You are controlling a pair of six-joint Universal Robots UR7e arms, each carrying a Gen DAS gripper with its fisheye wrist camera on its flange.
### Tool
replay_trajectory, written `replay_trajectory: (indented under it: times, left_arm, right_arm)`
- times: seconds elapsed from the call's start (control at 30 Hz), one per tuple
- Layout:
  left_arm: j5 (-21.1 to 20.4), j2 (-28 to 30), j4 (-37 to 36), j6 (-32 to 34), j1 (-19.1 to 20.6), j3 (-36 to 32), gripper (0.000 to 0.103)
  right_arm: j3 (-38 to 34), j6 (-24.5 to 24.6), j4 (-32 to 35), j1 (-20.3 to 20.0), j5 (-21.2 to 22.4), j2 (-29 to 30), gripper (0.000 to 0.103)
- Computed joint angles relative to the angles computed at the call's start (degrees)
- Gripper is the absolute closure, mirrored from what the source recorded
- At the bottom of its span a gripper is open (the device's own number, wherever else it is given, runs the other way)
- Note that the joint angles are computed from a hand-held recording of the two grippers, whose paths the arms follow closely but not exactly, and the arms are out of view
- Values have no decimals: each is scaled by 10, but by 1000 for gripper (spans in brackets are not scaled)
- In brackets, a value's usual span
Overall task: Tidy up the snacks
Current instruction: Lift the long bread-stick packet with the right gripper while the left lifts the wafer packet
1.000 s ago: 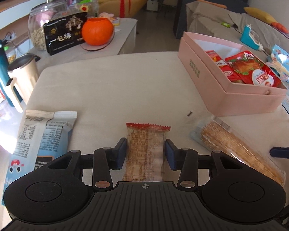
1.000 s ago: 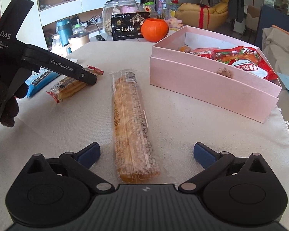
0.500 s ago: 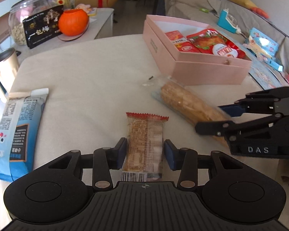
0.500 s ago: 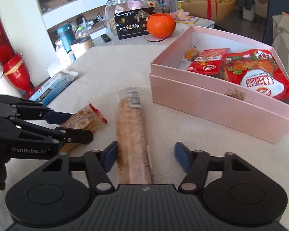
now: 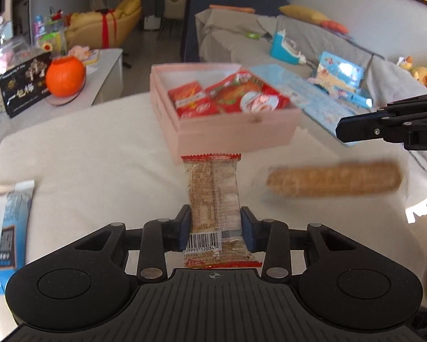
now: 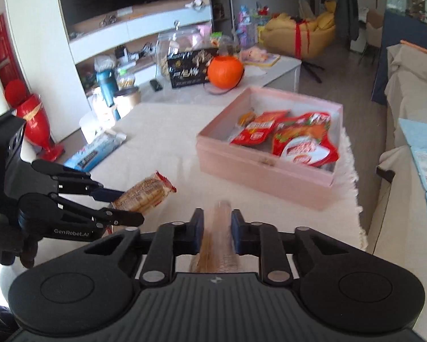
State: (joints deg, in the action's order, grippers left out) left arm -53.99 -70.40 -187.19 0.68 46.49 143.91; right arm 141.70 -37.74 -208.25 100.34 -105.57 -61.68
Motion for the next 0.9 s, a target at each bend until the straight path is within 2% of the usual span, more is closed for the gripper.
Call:
replay_trajectory:
  times: [0.17,0.3,0.37,0.43,0.57,0.63,0.77,0.9]
  left_arm:
    - [-1,17,-14,21,-14,-31,62]
    - [-5,29,28,-13,-7,-31,62]
    - [-7,37,41,-30,-1,-27,62]
    - [-9,42,52,-43,3,-21,62]
    - [-14,45,60,-53,5,-14,62]
    - [-14,45,63,-56,5,-12,62]
    - [-18,44,66,-60,8,-9,62]
    - [-24,49,65,-64,12,-9,62]
  right_arm:
    - [0,-12,-53,12,11,-31,93]
    - [-5,-23,-15,-1,-1,-18,92]
    - [-9,-33,-4,-7,-26,11,89]
    - [-16,-46,-8,-10,-53,47,77]
    - [-36,-59,-33,-17,-99,112,66]
    - [-40,-67,-51,-18,-110,130,51]
    - [-38,-57,-36,-29,-107,131,49]
    - [-35,-77,-61,-31,-118,144,49]
